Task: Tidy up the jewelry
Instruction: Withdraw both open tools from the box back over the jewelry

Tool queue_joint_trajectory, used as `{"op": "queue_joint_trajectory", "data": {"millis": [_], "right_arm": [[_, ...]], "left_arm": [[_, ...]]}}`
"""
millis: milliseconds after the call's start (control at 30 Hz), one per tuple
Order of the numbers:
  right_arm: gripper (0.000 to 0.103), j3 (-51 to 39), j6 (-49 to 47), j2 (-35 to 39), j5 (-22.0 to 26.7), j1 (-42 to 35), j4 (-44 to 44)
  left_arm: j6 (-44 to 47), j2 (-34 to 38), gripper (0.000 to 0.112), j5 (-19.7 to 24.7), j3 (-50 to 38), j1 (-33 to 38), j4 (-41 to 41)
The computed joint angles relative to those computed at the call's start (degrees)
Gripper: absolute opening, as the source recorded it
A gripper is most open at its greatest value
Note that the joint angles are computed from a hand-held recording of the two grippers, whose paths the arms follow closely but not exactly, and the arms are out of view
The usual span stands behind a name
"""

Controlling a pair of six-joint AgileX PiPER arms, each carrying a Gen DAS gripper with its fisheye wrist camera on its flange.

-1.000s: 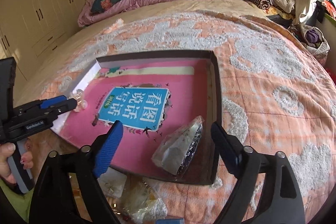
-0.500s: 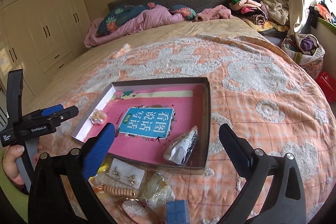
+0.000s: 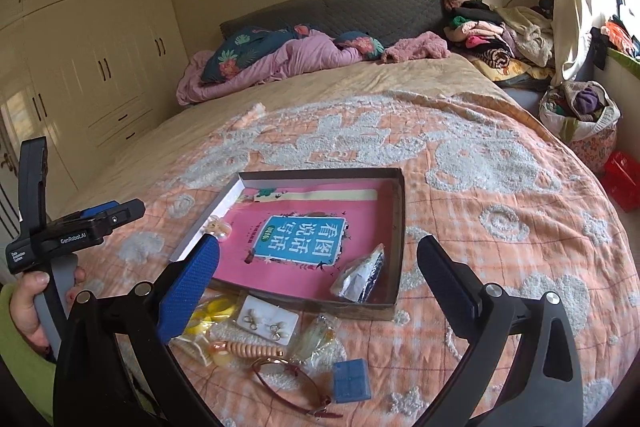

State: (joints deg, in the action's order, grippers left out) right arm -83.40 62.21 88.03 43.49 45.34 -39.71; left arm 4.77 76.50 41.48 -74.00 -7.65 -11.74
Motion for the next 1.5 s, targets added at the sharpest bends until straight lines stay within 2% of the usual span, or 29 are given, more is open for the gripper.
{"op": "queue_joint_trajectory", "data": {"millis": [767,1500], "right_arm": [[0.099,3.4,2.8,-2.0,4.4,9.9,-3.2],[0.099,8.3,3.0,-2.6,6.6,13.3,-0.9]], "left_arm": [[0.8,-8.6,0.093,1.4,8.6,1.1,0.8],[2.0,-12.6,0.093,3.1,16.5,2.2,2.0]]}}
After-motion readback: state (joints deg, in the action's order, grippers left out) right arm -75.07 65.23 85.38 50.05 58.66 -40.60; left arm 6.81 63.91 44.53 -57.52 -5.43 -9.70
